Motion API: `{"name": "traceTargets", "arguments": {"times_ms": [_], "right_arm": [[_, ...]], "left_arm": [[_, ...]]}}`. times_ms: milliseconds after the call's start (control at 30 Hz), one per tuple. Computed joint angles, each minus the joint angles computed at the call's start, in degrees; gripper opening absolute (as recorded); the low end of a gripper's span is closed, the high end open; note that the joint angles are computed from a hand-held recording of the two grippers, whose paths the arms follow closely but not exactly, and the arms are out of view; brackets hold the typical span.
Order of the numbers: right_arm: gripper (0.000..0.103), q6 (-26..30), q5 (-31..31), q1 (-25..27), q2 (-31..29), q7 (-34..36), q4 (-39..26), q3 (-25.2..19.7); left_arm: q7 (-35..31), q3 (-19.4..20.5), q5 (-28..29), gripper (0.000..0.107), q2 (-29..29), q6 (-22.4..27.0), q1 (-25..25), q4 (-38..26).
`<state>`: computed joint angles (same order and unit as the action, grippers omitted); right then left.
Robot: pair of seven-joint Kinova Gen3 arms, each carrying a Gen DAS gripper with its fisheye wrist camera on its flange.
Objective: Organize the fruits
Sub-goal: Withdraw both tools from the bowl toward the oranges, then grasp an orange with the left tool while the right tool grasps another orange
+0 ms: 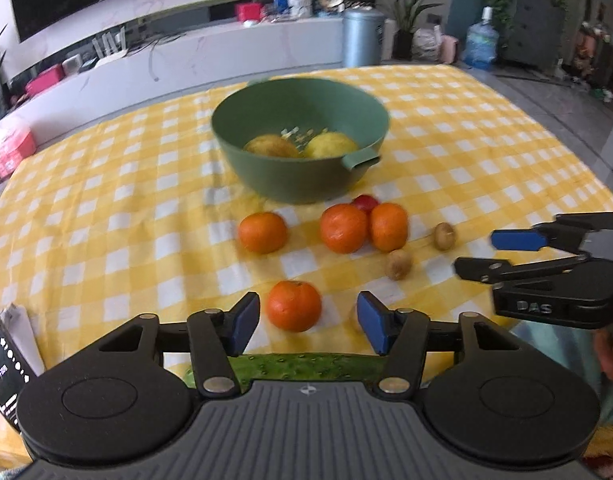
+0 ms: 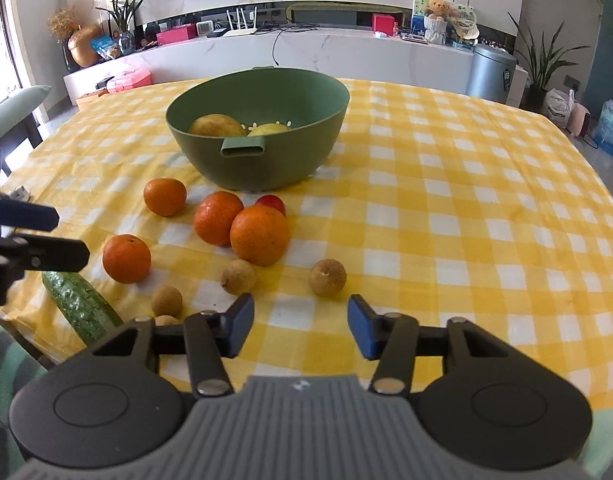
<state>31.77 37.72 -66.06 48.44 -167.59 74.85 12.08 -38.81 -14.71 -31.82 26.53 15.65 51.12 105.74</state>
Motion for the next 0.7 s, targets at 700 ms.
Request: {"name": "traceTargets", "arguments": {"times_ms": [700], "right_arm": [[0.045, -3.6, -7.31, 5.61, 5.24, 13.14, -9.86, -2.14]], "left_arm": [[-11.21, 11.86, 15.13, 0.063, 5.69, 4.79, -14.86, -6.75]]}}
